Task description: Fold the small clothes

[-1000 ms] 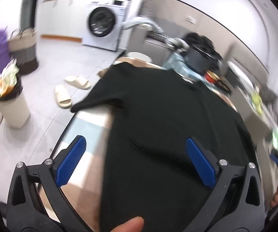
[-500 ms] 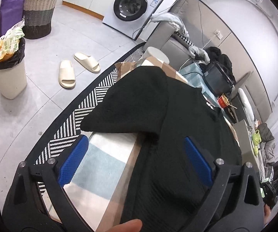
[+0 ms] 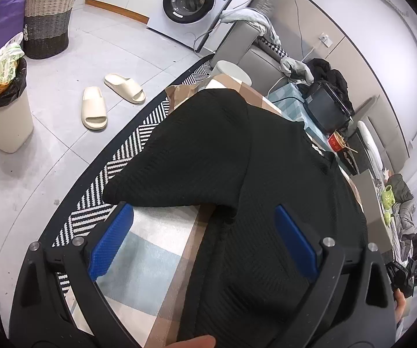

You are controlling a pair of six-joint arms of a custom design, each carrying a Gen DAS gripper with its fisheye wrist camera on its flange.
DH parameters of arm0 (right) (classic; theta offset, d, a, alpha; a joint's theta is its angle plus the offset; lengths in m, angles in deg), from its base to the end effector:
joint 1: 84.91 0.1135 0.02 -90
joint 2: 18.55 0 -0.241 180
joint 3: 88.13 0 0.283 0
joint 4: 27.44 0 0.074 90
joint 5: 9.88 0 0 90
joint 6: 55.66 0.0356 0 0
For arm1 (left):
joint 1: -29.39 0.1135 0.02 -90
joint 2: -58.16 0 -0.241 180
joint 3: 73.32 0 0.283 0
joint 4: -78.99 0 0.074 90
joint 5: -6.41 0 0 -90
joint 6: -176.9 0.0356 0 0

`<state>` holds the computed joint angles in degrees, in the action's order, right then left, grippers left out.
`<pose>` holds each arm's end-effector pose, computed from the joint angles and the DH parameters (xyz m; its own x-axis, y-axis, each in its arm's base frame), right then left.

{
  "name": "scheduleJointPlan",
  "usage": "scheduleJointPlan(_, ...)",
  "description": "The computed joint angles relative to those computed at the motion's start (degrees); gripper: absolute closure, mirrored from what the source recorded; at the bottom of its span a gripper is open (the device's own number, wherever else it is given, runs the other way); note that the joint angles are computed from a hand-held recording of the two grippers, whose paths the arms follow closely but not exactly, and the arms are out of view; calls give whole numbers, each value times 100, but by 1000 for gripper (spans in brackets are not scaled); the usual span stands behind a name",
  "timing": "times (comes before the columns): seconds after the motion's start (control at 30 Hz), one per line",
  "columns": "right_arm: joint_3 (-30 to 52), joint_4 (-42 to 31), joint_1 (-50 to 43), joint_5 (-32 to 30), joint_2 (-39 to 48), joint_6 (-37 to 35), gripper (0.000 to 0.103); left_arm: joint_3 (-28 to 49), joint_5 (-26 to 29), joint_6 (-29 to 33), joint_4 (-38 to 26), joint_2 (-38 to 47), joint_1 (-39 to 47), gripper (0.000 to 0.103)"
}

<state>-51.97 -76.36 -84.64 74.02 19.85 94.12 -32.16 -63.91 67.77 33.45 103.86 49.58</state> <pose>0.1825 0.0046 0.1669 -0.4537 0.8571 -0.2441 0.6371 0.5035 0.5836 0.1945 0.0587 0.1811 -0.6400 -0.5641 -0.5216 -0.3513 0.8187 -0.4543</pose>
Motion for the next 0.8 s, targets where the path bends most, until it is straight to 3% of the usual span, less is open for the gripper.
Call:
scheduleJointPlan(0.1,97,-352,2,276,-106,-82,52,-43,-9,31,-20,-53,34,6)
scheduleJointPlan(0.3,-13,-818,-319,243,-482,-208,52,-66,12,45,16,-3,24,6)
scheduleJointPlan(0.53,100,-583,-78,896,-45,-255,52,-97,-72,-30,101,-16,-167,6)
scheduleJointPlan(0.7,253,-467,24,1309,471,-340,93,-122,-174,-30,73,-122,-243,6)
scheduleJointPlan(0.8,242,-315,51,1366,570,-545,96,-135,-158,-38,58,-122,-221,6)
